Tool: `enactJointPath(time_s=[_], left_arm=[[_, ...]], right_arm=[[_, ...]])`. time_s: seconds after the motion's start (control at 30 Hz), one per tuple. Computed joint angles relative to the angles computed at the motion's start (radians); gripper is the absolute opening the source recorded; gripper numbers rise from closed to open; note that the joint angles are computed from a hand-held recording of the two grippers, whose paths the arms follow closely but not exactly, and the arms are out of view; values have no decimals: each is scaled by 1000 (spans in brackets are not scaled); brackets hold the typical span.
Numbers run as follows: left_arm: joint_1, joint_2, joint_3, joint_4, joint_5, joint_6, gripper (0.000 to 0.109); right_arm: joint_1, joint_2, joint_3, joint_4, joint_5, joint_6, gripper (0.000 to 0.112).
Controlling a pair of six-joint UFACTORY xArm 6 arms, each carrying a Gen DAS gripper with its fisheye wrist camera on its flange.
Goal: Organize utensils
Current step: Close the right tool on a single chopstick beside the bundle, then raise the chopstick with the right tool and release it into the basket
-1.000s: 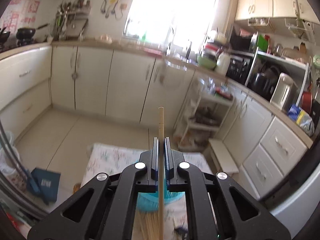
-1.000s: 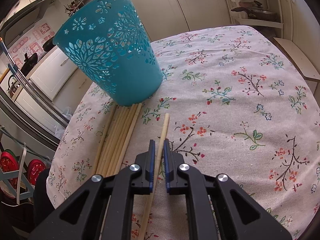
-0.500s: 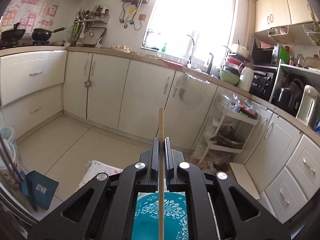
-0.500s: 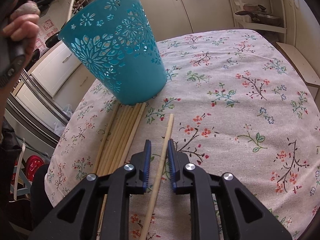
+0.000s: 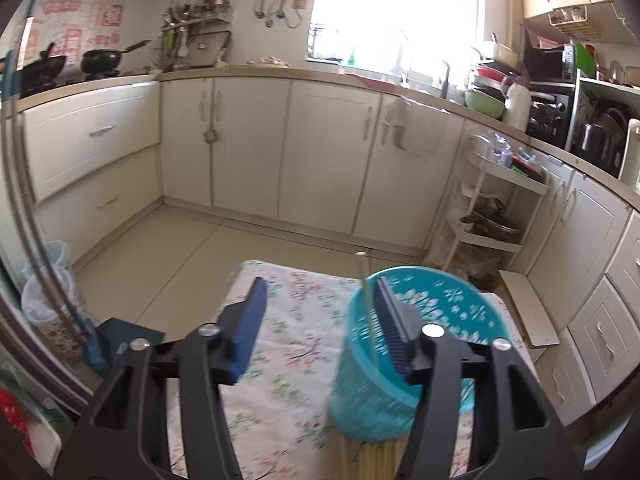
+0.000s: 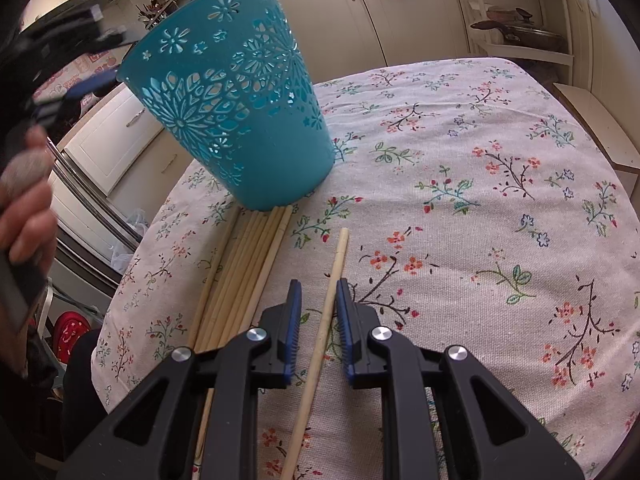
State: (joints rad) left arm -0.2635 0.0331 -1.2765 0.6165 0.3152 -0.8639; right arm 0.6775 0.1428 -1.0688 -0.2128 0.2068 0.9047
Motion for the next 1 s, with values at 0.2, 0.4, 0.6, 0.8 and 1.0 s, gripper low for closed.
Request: enactJointPath(time_s=[0.2, 0.4, 0.6, 0.8, 1.0], left_arm=[[73, -132, 195, -78, 24, 25, 67], [84, -118, 298, -235, 86, 171, 71], [64, -63, 309, -318, 105, 258, 77], [62, -58, 316, -352, 87, 287, 83], [59, -48, 310, -363, 89, 301, 83]], right_arm=[[-3, -7, 8, 37, -1, -28, 18], [21, -2, -59, -167, 156, 108, 18], [36, 9, -116, -189, 286, 86, 6], [10, -108, -3, -96, 156, 75, 6], [-18, -185, -37, -147, 30, 108, 6]])
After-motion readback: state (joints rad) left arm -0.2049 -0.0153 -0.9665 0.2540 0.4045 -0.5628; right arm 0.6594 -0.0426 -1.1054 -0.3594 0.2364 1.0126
